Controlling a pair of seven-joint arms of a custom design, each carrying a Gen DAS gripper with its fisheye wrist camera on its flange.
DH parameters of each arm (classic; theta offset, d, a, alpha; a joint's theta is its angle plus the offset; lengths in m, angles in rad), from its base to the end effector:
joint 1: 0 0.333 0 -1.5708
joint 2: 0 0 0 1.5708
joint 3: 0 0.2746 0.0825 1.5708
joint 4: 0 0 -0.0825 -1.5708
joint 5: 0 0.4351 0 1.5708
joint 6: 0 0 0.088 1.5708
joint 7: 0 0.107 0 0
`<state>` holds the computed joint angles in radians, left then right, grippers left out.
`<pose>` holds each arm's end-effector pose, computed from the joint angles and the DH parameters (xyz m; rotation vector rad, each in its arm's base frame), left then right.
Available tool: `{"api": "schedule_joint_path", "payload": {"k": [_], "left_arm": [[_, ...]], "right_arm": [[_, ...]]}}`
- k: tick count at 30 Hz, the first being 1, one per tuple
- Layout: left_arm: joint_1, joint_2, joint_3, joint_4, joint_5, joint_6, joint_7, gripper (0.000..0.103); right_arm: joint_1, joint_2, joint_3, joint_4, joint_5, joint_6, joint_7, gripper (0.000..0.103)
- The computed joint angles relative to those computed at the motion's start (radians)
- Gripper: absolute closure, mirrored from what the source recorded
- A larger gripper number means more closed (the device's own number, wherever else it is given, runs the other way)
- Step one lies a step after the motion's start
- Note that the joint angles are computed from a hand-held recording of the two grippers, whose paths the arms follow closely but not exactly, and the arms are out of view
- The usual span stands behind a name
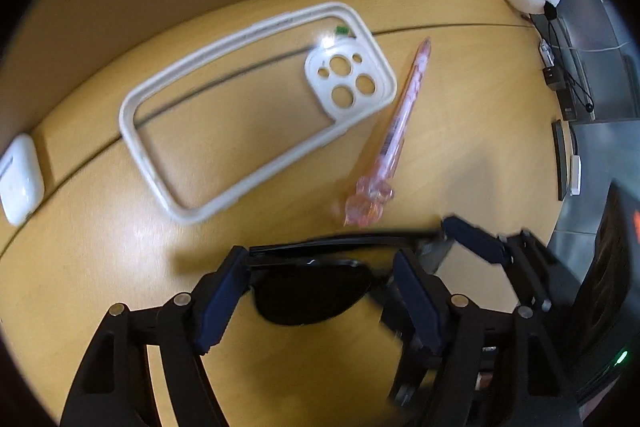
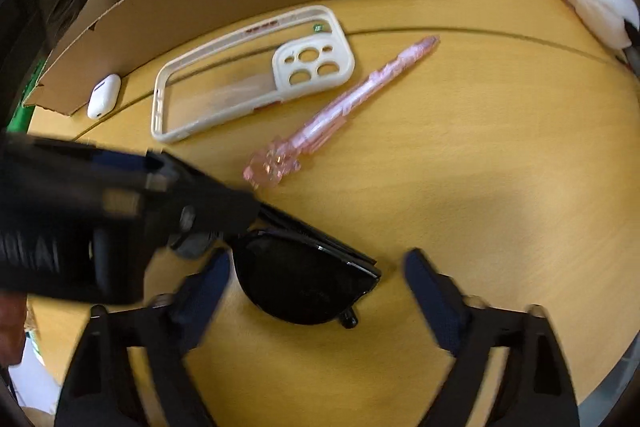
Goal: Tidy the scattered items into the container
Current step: 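Close the right gripper on the black sunglasses, then lift the sunglasses with the right gripper and carry them toward the box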
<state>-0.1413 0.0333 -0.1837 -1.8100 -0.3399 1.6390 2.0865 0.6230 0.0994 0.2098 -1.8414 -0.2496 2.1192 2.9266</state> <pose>0.5570 -0.2223 0.4505 1.0604 -2.5506 0.1888 0.4481 0.4721 0.4304 -1.5850 2.4296 -0.2029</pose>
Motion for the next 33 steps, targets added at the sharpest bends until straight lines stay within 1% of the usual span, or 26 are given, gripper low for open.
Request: {"api": "schedule_joint_path", "payload": {"k": [1, 3, 5, 7, 9, 10, 12, 15, 18, 20, 22, 25, 29, 30, 31, 33], "left_arm": [[0.004, 0.002, 0.003, 0.005, -0.009, -0.01, -0.003, 0.03], [0.009, -0.005, 0.007, -0.003, -0.017, -0.012, -0.003, 0.033], [0.015, -0.011, 0.011, -0.011, -0.036, -0.015, -0.019, 0.037], [0.022, -0.01, 0.016, -0.008, -0.055, -0.025, -0.031, 0.045], [0.03, -0.006, 0.021, 0.003, -0.067, -0.039, -0.048, 0.05], [0.032, -0.005, 0.021, 0.005, -0.072, -0.042, -0.053, 0.054], [0.041, -0.007, 0.027, 0.011, -0.087, -0.053, -0.064, 0.055], [0.052, -0.011, 0.032, 0.017, -0.096, -0.064, -0.085, 0.056], [0.057, -0.012, 0.033, 0.012, -0.092, -0.059, -0.126, 0.055], [0.057, -0.013, 0.031, 0.006, -0.098, -0.055, -0.153, 0.051], [0.052, -0.018, 0.027, -0.003, -0.104, -0.057, -0.171, 0.045], [0.05, -0.012, 0.026, 0.002, -0.107, -0.071, -0.205, 0.04], [0.062, 0.011, 0.034, 0.028, -0.149, -0.089, -0.259, 0.04], [0.066, 0.017, 0.035, 0.035, -0.159, -0.091, -0.269, 0.042], [0.067, 0.019, 0.034, 0.038, -0.163, -0.087, -0.28, 0.045], [0.073, 0.029, 0.035, 0.052, -0.173, -0.091, -0.301, 0.048]], "right_arm": [[0.0, 0.001, 0.0, 0.004, -0.003, -0.004, -0.003, 0.028], [0.003, 0.011, 0.001, 0.021, -0.006, -0.023, -0.015, 0.031], [0.004, 0.009, 0.0, 0.019, -0.001, -0.018, -0.014, 0.031], [0.003, 0.0, 0.0, 0.007, 0.01, 0.001, -0.014, 0.032], [0.001, -0.006, 0.001, 0.001, 0.024, 0.01, -0.014, 0.032], [-0.001, -0.009, 0.002, -0.002, 0.034, 0.015, -0.015, 0.032], [-0.002, -0.015, 0.003, -0.002, 0.045, 0.019, -0.018, 0.032], [0.0, -0.006, 0.005, 0.031, 0.032, -0.001, -0.048, 0.032], [0.005, 0.016, 0.006, 0.072, 0.028, -0.033, -0.071, 0.032], [0.012, 0.035, 0.006, 0.101, 0.03, -0.05, -0.072, 0.032], [0.003, 0.013, -0.003, 0.062, 0.038, -0.027, -0.094, 0.032], [0.002, 0.005, 0.0, 0.061, 0.041, -0.036, -0.102, 0.032], [0.0, -0.014, 0.0, 0.051, 0.035, -0.042, -0.105, 0.032], [-0.007, -0.033, -0.004, 0.019, 0.035, -0.025, -0.115, 0.032], [-0.007, -0.034, -0.002, 0.021, 0.026, -0.029, -0.114, 0.032], [-0.009, -0.038, 0.001, 0.021, 0.012, -0.034, -0.115, 0.032]]}}
